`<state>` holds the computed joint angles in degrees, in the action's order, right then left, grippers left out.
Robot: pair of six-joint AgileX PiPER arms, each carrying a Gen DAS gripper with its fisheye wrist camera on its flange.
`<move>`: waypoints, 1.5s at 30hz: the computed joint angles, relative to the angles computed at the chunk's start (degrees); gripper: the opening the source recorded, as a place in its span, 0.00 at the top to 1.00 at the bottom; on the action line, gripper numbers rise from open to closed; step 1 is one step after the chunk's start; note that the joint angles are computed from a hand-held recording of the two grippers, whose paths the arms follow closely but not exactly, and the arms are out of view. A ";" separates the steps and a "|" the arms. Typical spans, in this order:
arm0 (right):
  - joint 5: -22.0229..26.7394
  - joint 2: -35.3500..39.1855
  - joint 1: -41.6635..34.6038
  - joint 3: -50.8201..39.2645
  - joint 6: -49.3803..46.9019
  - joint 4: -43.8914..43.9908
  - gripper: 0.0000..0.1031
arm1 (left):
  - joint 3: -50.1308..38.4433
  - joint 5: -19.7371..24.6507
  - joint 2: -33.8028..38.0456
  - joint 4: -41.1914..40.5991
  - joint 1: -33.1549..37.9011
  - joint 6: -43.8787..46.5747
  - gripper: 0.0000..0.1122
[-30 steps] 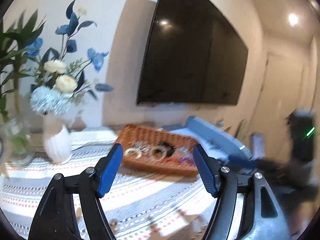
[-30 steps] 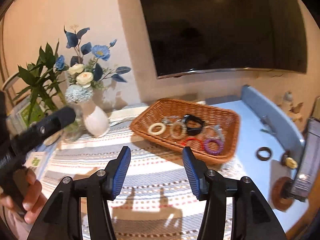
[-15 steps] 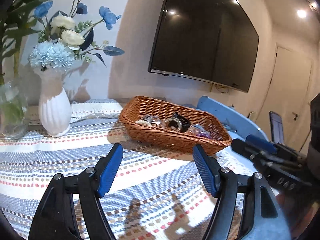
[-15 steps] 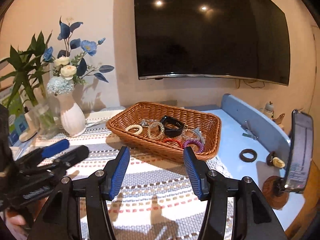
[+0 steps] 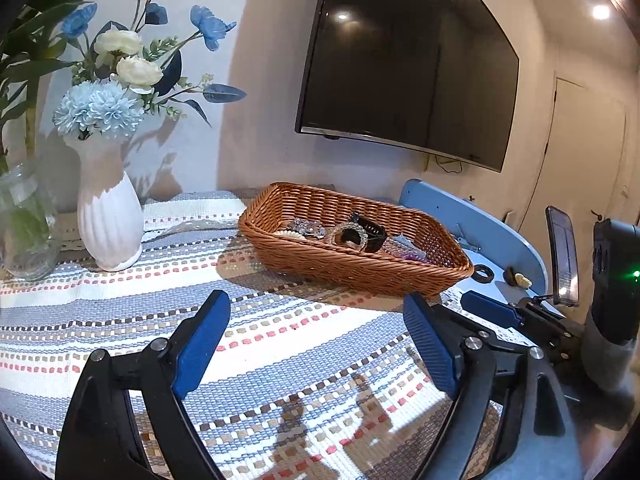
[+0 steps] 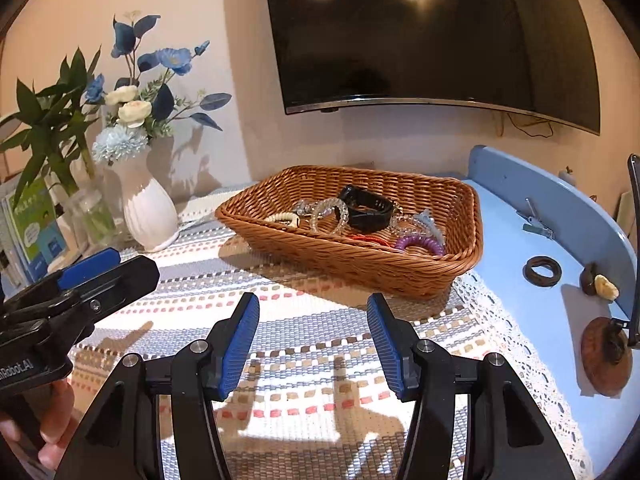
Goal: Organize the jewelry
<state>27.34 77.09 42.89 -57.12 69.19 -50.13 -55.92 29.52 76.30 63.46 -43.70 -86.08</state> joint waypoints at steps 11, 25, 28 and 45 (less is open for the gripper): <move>-1.04 0.30 -0.66 0.16 -0.32 1.48 0.42 | -0.91 0.67 0.60 -3.89 0.96 2.93 0.21; -0.63 0.80 -1.50 -0.44 -2.48 4.64 0.36 | -1.35 1.42 0.91 -4.55 0.63 4.40 0.21; -0.25 1.13 -1.60 -0.83 -2.93 5.27 0.35 | -1.41 1.95 0.97 -4.23 0.36 4.20 0.21; 0.81 1.60 -1.51 -1.53 -3.65 6.21 0.34 | -1.97 0.47 1.50 -7.48 1.32 8.27 0.21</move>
